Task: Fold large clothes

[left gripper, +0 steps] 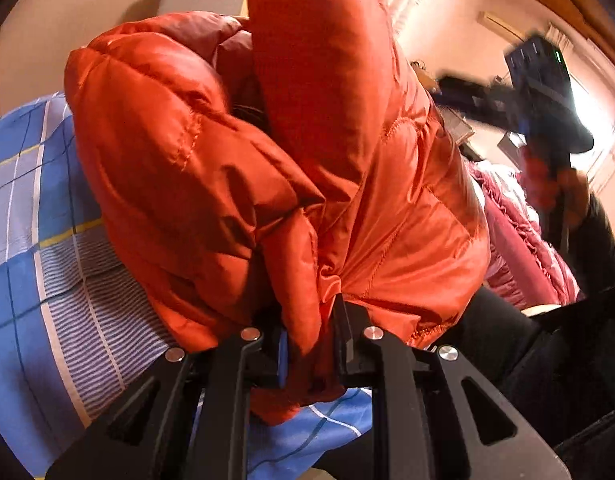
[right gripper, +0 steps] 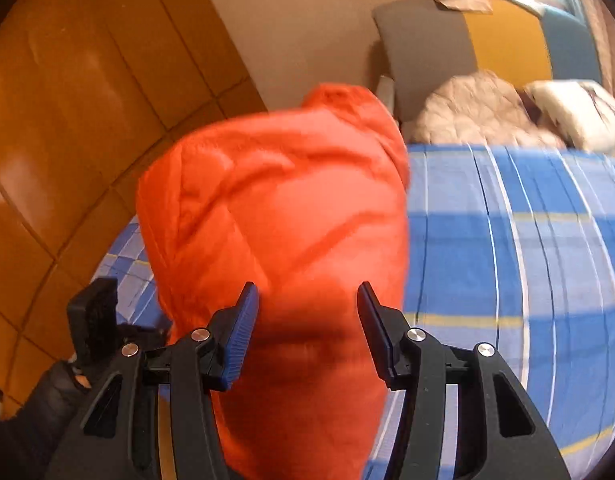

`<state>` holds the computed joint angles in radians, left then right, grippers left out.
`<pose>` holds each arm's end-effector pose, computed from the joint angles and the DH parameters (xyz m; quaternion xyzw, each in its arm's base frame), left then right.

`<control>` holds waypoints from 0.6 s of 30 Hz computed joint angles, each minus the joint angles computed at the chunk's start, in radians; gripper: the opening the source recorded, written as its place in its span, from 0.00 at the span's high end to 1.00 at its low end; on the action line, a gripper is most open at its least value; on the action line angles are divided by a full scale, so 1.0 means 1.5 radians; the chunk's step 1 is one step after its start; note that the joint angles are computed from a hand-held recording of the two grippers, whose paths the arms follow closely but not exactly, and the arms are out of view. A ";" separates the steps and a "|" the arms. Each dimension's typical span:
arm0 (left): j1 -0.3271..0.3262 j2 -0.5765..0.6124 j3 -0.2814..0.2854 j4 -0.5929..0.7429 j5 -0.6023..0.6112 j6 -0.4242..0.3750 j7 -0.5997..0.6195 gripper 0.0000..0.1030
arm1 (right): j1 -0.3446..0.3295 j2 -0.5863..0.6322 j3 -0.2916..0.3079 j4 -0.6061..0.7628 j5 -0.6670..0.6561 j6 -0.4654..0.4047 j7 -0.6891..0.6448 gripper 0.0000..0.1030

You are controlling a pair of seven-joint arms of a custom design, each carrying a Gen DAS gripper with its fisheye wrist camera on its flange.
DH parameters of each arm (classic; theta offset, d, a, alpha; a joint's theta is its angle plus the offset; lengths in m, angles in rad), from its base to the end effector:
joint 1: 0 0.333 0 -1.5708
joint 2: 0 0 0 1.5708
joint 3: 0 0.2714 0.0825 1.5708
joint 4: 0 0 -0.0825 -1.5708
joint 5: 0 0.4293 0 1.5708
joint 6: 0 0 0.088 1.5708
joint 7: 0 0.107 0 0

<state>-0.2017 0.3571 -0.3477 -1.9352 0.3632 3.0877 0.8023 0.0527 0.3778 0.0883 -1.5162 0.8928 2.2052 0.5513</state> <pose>0.5756 -0.3699 0.3377 -0.6274 0.6683 -0.3915 0.0805 0.7208 0.1211 0.4356 -0.8240 0.3795 0.0046 0.4207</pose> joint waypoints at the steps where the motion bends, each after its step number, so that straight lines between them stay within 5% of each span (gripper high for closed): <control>1: -0.002 0.000 0.001 0.004 0.002 -0.006 0.001 0.84 | 0.000 0.029 0.011 0.046 -0.027 -0.017 0.009 0.49; 9: 0.004 0.005 -0.005 0.008 -0.011 -0.012 0.006 0.84 | 0.085 0.227 0.001 0.330 -0.213 -0.083 0.110 0.46; 18: -0.022 -0.012 0.036 -0.026 0.005 0.030 -0.075 0.84 | 0.167 0.239 -0.029 0.265 -0.371 0.045 0.179 0.46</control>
